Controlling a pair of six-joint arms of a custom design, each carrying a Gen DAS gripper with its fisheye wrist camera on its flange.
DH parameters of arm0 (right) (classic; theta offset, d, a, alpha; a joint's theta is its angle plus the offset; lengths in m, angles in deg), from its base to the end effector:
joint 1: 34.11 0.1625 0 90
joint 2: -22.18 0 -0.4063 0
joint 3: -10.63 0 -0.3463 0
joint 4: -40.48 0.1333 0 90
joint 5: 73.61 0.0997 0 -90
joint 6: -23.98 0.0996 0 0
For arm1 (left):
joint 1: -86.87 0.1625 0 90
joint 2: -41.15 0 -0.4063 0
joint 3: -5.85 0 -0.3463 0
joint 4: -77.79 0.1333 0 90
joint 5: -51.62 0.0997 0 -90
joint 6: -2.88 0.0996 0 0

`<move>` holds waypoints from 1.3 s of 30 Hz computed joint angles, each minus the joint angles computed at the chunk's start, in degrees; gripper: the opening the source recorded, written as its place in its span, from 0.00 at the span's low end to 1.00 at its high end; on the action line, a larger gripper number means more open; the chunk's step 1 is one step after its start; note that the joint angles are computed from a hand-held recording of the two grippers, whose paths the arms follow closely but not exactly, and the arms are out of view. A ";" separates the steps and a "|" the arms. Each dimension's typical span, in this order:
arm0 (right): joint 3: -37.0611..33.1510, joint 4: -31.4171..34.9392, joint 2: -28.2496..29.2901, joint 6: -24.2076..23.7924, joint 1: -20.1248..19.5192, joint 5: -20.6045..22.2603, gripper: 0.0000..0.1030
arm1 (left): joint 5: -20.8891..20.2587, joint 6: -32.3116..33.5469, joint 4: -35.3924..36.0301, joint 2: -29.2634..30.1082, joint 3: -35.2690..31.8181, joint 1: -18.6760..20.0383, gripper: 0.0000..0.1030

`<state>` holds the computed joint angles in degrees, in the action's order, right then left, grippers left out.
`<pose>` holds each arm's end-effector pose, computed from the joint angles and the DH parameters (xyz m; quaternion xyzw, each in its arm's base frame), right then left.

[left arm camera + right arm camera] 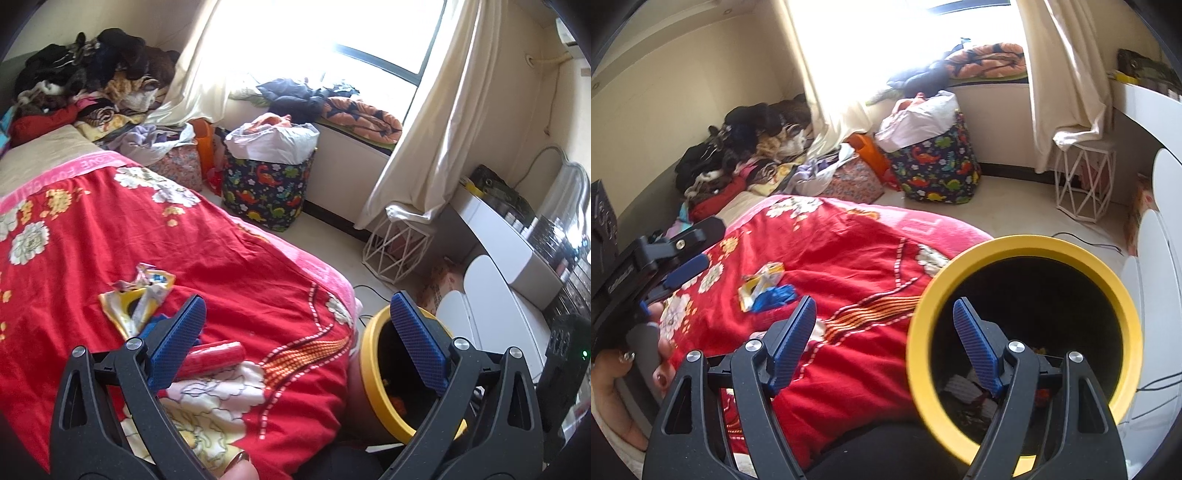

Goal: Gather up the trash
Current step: 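Withdraw both open tools from the bin toward the bed, then close left tool on yellow Jeri wrapper while right tool grips blue plastic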

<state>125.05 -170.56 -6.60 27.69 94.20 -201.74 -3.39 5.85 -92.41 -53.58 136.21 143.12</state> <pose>0.3719 -0.3550 0.0067 0.1729 -0.8892 0.3798 0.1875 -0.0507 -0.4186 0.3775 0.1698 0.8735 -0.4225 0.1722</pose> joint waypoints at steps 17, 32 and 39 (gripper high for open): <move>-9.29 8.48 4.94 -4.29 2.04 2.78 0.72 | 2.56 1.49 -1.49 -0.97 -3.29 6.61 0.89; -20.15 17.39 10.96 -8.90 1.63 7.97 0.72 | 3.41 -0.26 0.43 0.14 -8.07 15.81 0.89; -26.91 24.14 14.41 -9.83 0.09 11.48 0.66 | -1.04 -4.90 5.89 1.11 -10.64 21.64 0.64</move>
<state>98.14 -146.43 7.80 17.86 94.29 -190.26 -4.44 0.96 -86.51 -52.47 125.57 164.76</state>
